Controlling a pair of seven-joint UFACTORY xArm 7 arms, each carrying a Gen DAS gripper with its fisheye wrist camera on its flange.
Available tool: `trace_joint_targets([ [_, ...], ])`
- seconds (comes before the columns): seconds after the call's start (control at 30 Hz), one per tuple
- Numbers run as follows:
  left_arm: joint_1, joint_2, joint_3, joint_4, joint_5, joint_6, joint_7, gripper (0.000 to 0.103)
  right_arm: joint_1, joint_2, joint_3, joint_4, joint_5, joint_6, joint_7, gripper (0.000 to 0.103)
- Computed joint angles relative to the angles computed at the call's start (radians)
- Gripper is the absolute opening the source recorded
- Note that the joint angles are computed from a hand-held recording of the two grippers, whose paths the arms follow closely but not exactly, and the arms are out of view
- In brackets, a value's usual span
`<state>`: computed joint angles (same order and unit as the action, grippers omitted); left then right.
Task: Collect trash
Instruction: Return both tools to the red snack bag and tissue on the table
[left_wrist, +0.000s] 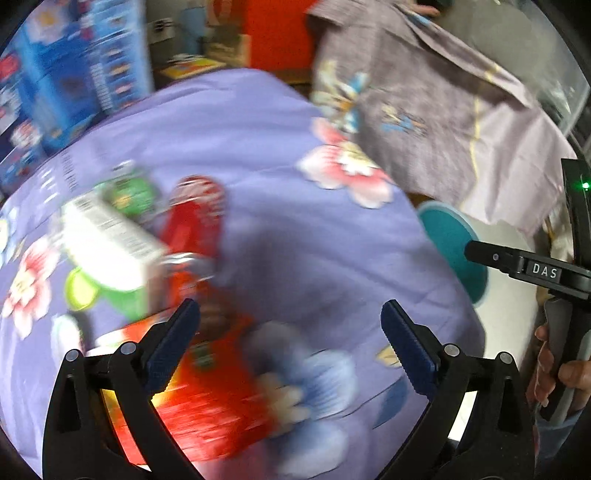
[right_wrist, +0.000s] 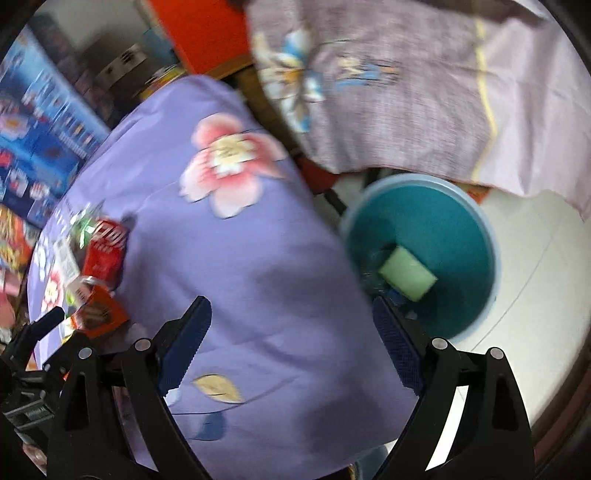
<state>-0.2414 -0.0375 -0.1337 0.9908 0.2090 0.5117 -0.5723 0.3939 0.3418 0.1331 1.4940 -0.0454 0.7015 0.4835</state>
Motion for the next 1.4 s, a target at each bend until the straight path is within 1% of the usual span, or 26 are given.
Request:
trace_joint_targets([
  [0.07, 0.019, -0.060, 0.017, -0.062, -0.002, 0.000, 0.004, 0.099, 0.023, 0.025, 0.011, 0.044, -0.015, 0.028, -0.007, 0.085],
  [0.17, 0.059, -0.147, 0.033, -0.150, -0.002, 0.004, 0.007, 0.099, 0.071, 0.084, 0.021, 0.148, -0.040, 0.095, -0.022, 0.085],
  [0.3, 0.101, -0.263, 0.070, -0.281, -0.084, -0.011, 0.056, 0.099, 0.129, 0.141, 0.021, 0.247, -0.065, 0.150, -0.034, 0.085],
  [0.4, 0.126, -0.329, 0.071, -0.357, -0.119, -0.006, 0.072, 0.099, 0.157, 0.171, 0.023, 0.289, -0.064, 0.179, -0.043, 0.085],
  [0.53, 0.132, -0.372, 0.071, -0.412, -0.163, 0.004, 0.111, 0.099, 0.187, 0.189, 0.023, 0.315, -0.062, 0.197, -0.052, 0.085],
  [0.7, 0.107, -0.384, 0.083, -0.454, -0.228, -0.018, 0.179, 0.099, 0.214, 0.192, 0.020, 0.319, -0.068, 0.209, -0.052, 0.085],
  [0.8, 0.105, -0.380, 0.080, -0.466, -0.247, -0.040, 0.200, 0.099, 0.225, 0.183, 0.020, 0.313, -0.074, 0.211, -0.048, 0.085],
  [0.87, 0.094, -0.396, 0.092, -0.483, -0.271, -0.046, 0.230, 0.099, 0.231, 0.175, 0.018, 0.306, -0.082, 0.211, -0.045, 0.085],
  [0.93, 0.102, -0.424, 0.090, -0.509, -0.268, -0.049, 0.248, 0.099, 0.229, 0.166, 0.022, 0.295, -0.076, 0.206, -0.041, 0.085],
  [1.03, 0.130, -0.458, 0.071, -0.541, -0.243, -0.044, 0.240, 0.099, 0.225, 0.176, 0.048, 0.308, -0.038, 0.199, -0.064, 0.085],
  [1.13, 0.143, -0.493, 0.076, -0.578, -0.240, -0.049, 0.234, 0.099, 0.255, 0.241, 0.065, 0.402, -0.030, 0.250, -0.115, 0.085],
  [1.2, 0.146, -0.510, 0.086, -0.601, -0.251, -0.055, 0.230, 0.099, 0.285, 0.280, 0.062, 0.462, -0.033, 0.283, -0.136, 0.085],
  [1.33, 0.131, -0.537, 0.132, -0.645, -0.306, -0.065, 0.254, 0.099, 0.354, 0.368, 0.047, 0.604, -0.051, 0.335, -0.178, 0.085],
  [1.4, 0.108, -0.551, 0.165, -0.666, -0.351, -0.076, 0.283, 0.099, 0.378, 0.411, 0.044, 0.676, -0.051, 0.357, -0.208, 0.085],
])
